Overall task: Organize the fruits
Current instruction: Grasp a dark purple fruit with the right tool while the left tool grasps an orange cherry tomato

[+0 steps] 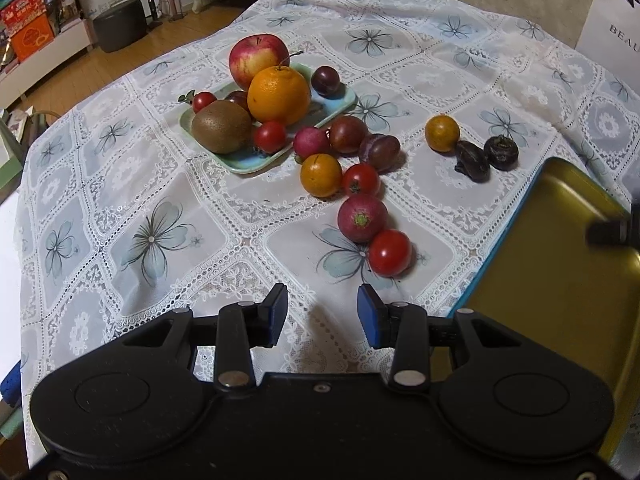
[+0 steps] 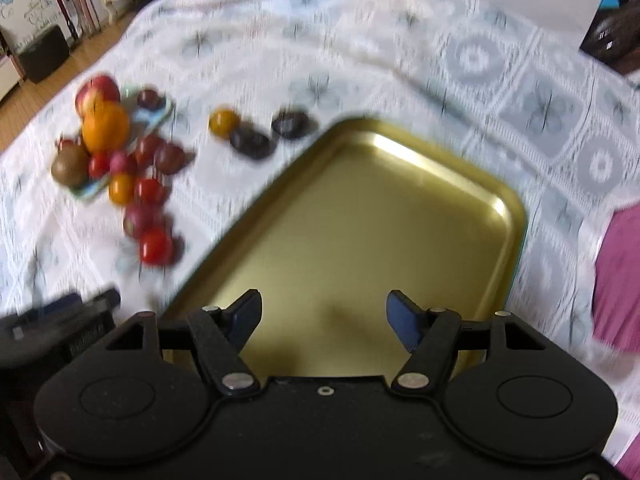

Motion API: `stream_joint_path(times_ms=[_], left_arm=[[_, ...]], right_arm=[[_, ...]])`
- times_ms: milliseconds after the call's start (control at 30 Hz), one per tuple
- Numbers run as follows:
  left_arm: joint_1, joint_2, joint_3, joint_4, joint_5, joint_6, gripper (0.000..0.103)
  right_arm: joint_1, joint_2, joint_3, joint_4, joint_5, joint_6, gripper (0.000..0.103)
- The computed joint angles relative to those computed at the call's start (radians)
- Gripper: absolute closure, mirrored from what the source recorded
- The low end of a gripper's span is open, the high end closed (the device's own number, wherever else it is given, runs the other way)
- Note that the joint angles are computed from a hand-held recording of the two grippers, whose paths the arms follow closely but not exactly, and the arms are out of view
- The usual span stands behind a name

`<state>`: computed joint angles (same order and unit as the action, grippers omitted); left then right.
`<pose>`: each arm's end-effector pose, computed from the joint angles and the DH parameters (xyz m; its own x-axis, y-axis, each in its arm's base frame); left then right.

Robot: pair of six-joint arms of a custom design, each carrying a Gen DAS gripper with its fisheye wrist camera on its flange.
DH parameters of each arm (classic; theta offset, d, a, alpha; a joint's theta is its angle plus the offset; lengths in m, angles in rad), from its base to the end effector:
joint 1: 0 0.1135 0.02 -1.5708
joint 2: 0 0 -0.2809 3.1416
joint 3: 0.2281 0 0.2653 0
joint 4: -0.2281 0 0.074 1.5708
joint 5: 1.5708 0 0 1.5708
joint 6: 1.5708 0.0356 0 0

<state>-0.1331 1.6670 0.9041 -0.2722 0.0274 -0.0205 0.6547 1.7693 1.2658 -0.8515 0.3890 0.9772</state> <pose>0.3281 -0.0449 0.1637 -0.8551 0.0938 -0.5099 0.1290 0.9911 -0.0340 0.2887 0.2046 0.2123 -0.8470 0.3167 -0.4269 0.3632 0.9312 -0.0297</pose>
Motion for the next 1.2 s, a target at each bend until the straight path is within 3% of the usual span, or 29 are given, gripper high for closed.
stream_joint_path(times_ms=[100,267,500,733,933,1033,1100,1200], left_arm=[[0.019,0.019,0.044,-0.04,0.018,-0.026,0.054],[0.048,0.042,0.125,-0.102,0.048,-0.1,0.055],[0.025,0.124,0.329,-0.249,-0.029,-0.07,0.055],[0.016,0.285,0.513,-0.3,0.002,-0.083,0.055],[0.0,0.404,0.603,-0.305,0.002,-0.054,0.055],[-0.005,0.433,0.609,-0.29,0.003,-0.025,0.055],[-0.007,0.455,0.63,-0.306,-0.001,-0.027,0.055],[-0.011,0.458,0.629,-0.29,-0.008,-0.03,0.055]], right_arm=[[-0.058,-0.018,0.01,0.072,0.009,-0.083,0.031],[-0.174,0.051,0.11,0.129,-0.075,-0.26,0.032],[-0.263,0.22,0.297,0.122,-0.082,-0.422,0.032],[-0.344,0.356,0.421,0.151,-0.212,-0.638,0.032],[-0.399,0.472,0.511,0.134,-0.303,-0.622,0.031],[-0.403,0.524,0.562,0.103,-0.28,-0.634,0.029],[-0.405,0.536,0.545,0.129,-0.267,-0.602,0.028],[-0.417,0.545,0.51,0.186,-0.331,-0.603,0.029]])
